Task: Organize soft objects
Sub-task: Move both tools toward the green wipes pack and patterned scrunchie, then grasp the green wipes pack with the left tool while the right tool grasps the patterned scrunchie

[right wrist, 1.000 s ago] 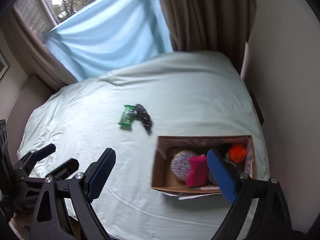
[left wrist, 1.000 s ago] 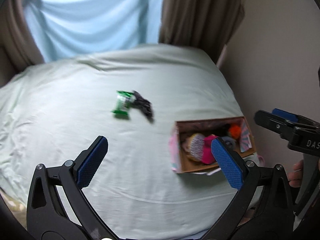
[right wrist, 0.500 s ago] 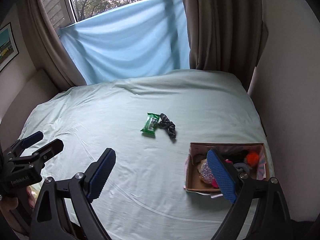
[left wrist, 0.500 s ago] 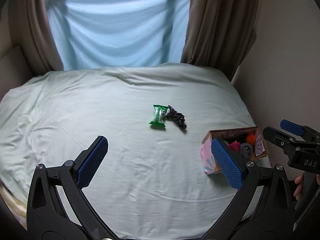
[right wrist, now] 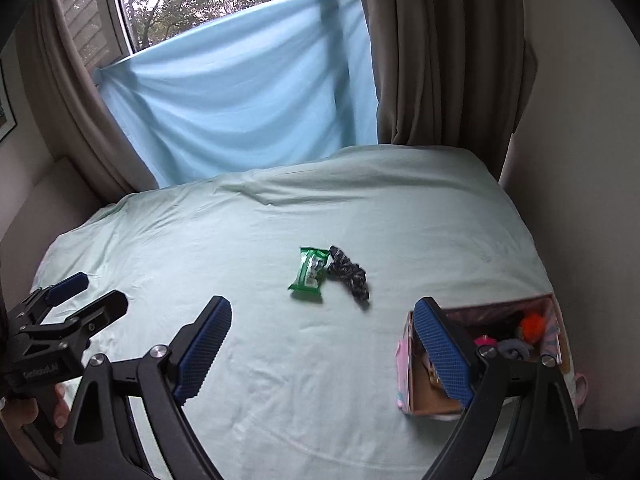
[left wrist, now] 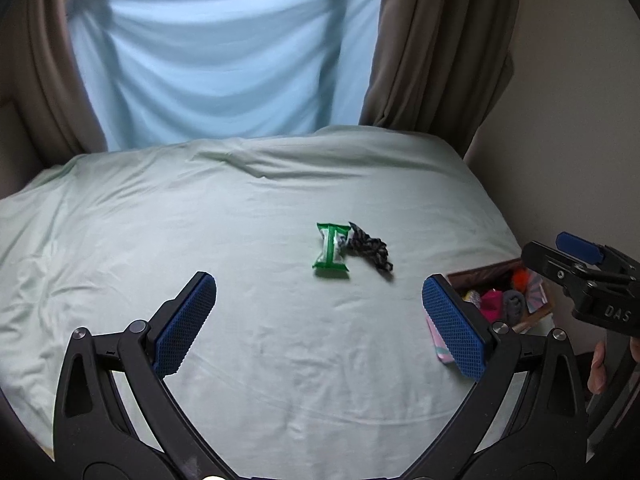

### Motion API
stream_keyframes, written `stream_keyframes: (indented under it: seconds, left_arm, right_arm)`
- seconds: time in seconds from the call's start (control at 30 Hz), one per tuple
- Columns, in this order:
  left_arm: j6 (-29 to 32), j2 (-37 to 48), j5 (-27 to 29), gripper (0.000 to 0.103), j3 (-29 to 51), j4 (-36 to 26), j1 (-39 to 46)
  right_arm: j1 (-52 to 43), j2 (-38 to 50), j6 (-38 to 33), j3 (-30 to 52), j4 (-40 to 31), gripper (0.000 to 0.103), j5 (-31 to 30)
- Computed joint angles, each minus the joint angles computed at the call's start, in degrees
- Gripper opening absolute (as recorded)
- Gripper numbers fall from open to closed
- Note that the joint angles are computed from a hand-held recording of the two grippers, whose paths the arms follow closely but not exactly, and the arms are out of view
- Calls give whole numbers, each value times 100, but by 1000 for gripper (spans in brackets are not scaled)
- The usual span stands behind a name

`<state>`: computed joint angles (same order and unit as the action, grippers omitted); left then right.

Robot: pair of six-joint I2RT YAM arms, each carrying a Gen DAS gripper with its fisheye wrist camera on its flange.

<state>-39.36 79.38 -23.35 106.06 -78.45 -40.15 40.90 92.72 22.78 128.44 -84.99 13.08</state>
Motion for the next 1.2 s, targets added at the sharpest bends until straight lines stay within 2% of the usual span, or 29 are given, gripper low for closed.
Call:
stream_keyframes:
  seconds: [0.2, 0.33, 0.6, 0.77, 0.9, 1.0, 1.07, 1.13, 1.2]
  left_arm:
    - [906, 494, 1132, 103, -789, 1336, 1168]
    - [1246, 999, 1669, 103, -1141, 2200, 1622]
    - [1766, 2697, 2550, 102, -1095, 3386, 2165]
    - [2066, 3879, 2813, 101, -646, 3737, 2274]
    - [2225, 4728, 2981, 94, -157, 3791, 2339]
    - [2284, 5251, 3068, 93, 210, 3774, 2392]
    - [2340, 5571, 3112, 91, 462, 3728, 2412]
    - [2408, 5873, 3132, 77, 750, 3607, 2420]
    - [2427, 6143, 3352, 75, 985, 3579, 2466]
  right_arm:
    - [-680, 940, -414, 163, 444, 91, -489]
    - [-1075, 1567, -657, 173, 843, 91, -768]
    - [-1670, 2587, -939, -226, 1939, 91, -1447]
    - [-1771, 3341, -961, -141, 2283, 91, -1524]
    - [-1844, 3865, -916, -56, 2483, 91, -1574]
    - [-1908, 4249, -884, 113, 2514, 90, -1611]
    - [-1933, 4567, -895, 378, 2429, 85, -1640]
    - [-1952, 4841, -912, 615, 2337, 76, -1648]
    - [-1980, 5115, -912, 873, 2252, 72, -1687]
